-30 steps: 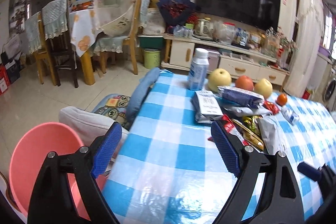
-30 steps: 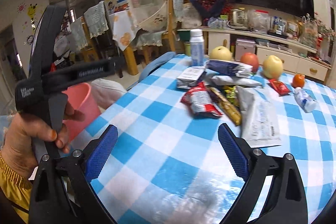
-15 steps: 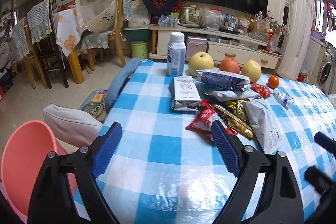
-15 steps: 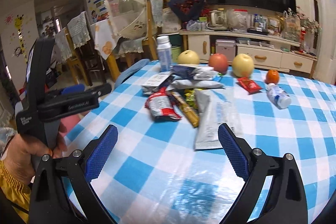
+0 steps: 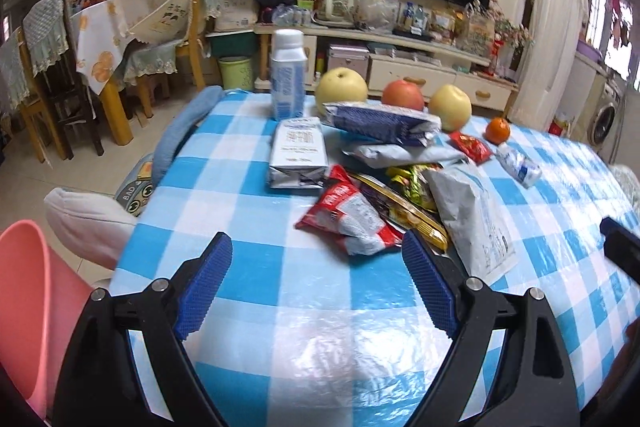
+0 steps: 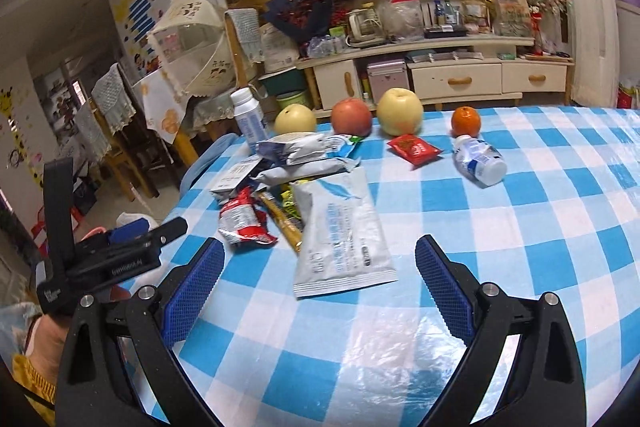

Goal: Collect trash
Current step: 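Return both tools to the table, then grasp the red Teh Tarik sachet with left gripper while right grasps wipes pack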

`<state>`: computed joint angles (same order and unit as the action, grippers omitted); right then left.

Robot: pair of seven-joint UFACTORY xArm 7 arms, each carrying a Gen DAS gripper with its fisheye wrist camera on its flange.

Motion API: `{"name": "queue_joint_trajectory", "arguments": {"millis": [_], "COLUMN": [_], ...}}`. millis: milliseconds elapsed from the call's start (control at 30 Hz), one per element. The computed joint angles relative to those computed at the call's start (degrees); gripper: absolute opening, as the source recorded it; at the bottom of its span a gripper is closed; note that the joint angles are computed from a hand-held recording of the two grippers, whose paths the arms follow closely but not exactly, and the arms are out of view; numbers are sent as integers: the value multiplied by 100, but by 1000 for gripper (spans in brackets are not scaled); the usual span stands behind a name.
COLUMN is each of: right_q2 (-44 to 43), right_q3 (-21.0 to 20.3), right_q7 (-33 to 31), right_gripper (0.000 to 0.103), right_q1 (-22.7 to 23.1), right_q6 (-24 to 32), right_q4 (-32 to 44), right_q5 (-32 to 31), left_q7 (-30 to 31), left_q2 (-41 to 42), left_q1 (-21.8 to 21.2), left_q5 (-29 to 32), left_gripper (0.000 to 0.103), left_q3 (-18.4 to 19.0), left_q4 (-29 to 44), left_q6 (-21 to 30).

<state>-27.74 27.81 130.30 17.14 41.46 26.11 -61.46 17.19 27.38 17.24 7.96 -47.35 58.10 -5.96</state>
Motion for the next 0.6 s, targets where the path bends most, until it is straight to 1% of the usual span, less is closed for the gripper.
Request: {"name": "queue_joint_trajectory", "arguments": {"millis": [100, 167, 233, 267, 333, 367, 433, 500, 600], "right_q2": [-173, -232, -239, -210, -107, -29, 132, 313, 604], "right_q3": [-222, -325, -409, -449, -574, -613, -653, -716, -899], "right_q7": [39, 43, 22, -19, 121, 352, 814, 1037, 1127], "right_gripper": [95, 95, 95, 95, 95, 95, 95, 95, 95], "right_q1": [-77, -216, -410, -511, -841, -1075, -1474, -1620, -1550], "right_q6": [-332, -607, -916, -1062, -1658, -2046, -2604, -2788, -2759], "right_q4": [-234, -352, -445, -469, -532, -551, -540, -458, -311], "right_q5": [-6, -37, -132, -172, -506, -809, -1403, -1766, -2035], "left_q7": [-32, -64, -90, -90, -73, -42, 30, 90, 168], "left_q2": [-132, -168, -139, -98, 19, 82, 206, 304, 455], "left_q1": [-716, -1106, -1353, -1365, -1378, -1393, -1486, -1589, -1652], "left_q5": [9, 18, 3, -24, -151, -232, -407, -581, -882], "left_gripper": [87, 87, 87, 87, 87, 87, 87, 87, 87], "left_q3": [627, 970, 1162, 1154, 1107, 1095, 1134, 1189, 1191], "left_q4": [20, 63, 168, 224, 384, 478, 679, 836, 1054], "left_q6": [-87, -102, -32, 35, 211, 311, 507, 623, 819]}}
